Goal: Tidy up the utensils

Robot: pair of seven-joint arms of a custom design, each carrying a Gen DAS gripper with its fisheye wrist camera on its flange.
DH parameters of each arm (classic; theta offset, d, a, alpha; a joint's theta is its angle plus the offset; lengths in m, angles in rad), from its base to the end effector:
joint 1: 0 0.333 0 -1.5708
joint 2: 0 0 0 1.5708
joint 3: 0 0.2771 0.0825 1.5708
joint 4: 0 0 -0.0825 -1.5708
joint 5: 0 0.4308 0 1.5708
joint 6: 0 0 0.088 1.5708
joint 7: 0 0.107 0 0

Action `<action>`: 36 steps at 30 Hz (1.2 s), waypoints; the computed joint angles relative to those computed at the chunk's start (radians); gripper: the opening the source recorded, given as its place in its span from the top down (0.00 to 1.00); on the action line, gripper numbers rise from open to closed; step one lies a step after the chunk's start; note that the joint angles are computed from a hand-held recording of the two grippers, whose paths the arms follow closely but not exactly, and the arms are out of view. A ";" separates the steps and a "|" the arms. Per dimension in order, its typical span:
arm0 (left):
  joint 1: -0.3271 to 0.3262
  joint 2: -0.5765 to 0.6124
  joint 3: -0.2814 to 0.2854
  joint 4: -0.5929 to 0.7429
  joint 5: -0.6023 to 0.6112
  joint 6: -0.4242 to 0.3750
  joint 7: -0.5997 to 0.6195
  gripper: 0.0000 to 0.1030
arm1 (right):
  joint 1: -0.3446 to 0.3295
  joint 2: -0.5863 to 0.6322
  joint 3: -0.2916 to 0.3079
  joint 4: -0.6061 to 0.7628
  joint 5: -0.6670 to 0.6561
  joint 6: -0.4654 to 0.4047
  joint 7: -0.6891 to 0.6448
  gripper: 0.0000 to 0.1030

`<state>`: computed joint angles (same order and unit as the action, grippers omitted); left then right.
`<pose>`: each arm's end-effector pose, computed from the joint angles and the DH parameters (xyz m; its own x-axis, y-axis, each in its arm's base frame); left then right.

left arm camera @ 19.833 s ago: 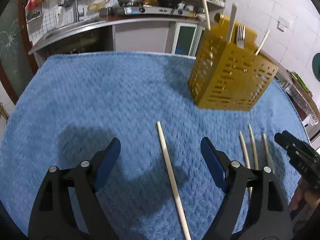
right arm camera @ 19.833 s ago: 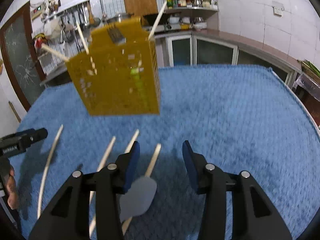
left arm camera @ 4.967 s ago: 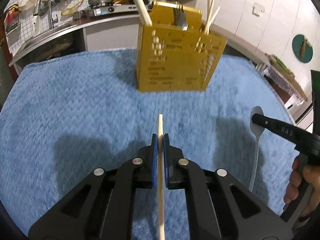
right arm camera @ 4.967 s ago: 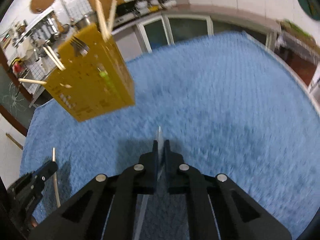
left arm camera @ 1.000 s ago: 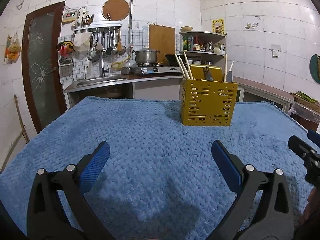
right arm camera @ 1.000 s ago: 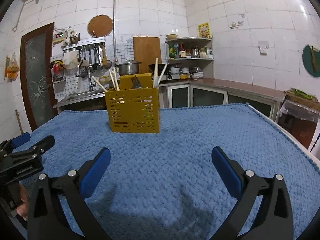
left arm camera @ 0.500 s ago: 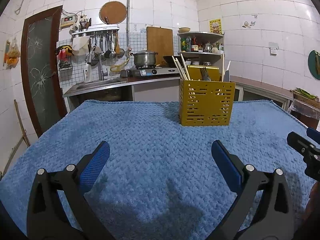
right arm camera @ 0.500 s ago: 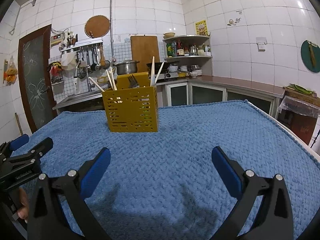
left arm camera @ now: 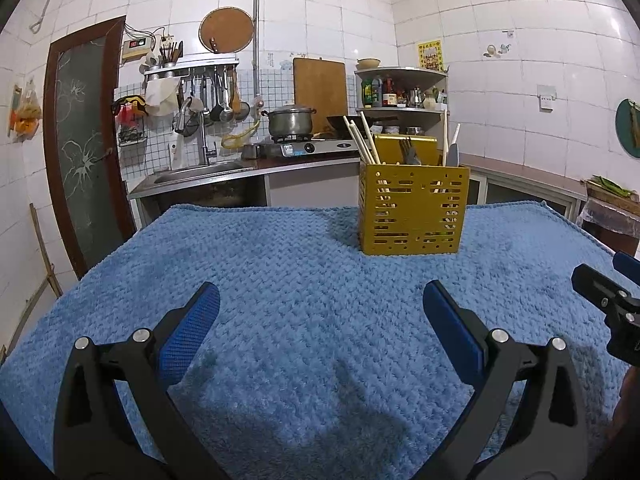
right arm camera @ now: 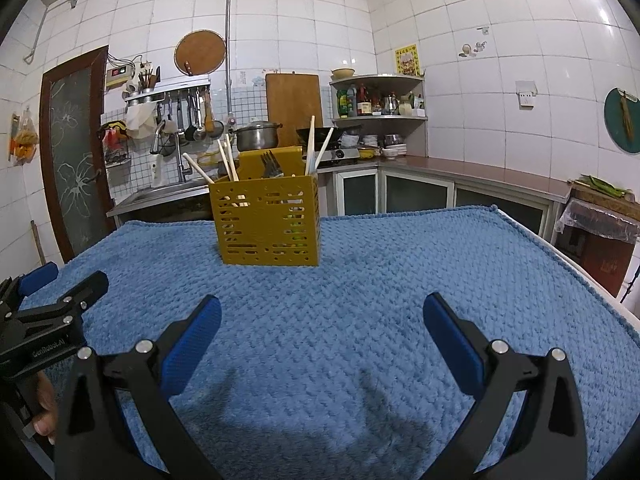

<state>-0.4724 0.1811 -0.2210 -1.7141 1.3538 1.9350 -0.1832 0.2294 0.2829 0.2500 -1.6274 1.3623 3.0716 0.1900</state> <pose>0.5665 -0.3730 0.4794 0.5403 -0.8406 -0.0367 -0.3039 -0.1543 -0.9401 0.6655 0.2375 0.4885 0.5135 -0.8549 -0.0742 -0.3218 -0.1117 -0.9402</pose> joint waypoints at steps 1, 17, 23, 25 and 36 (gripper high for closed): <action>0.000 -0.001 0.000 -0.001 0.001 -0.001 0.001 0.05 | 0.000 -0.001 0.000 0.000 -0.001 -0.001 0.000 0.04; -0.001 -0.002 0.000 -0.001 0.002 -0.003 0.006 0.05 | -0.001 0.000 -0.001 0.004 0.013 -0.004 -0.016 0.04; -0.001 -0.003 -0.001 -0.001 0.002 -0.003 0.006 0.05 | -0.001 0.001 -0.002 0.004 0.015 -0.004 -0.019 0.04; -0.001 -0.002 -0.001 -0.001 0.003 -0.003 0.006 0.05 | -0.001 0.000 -0.001 0.004 0.019 -0.003 -0.023 0.04; -0.001 -0.002 -0.001 -0.002 0.003 -0.003 0.006 0.05 | 0.000 -0.001 -0.003 0.003 0.029 -0.004 -0.034 0.04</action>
<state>-0.4730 0.1790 -0.2218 -1.7160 1.3568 1.9320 -0.1769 0.2291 0.2820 0.2474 -1.6240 1.3916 3.0675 0.1561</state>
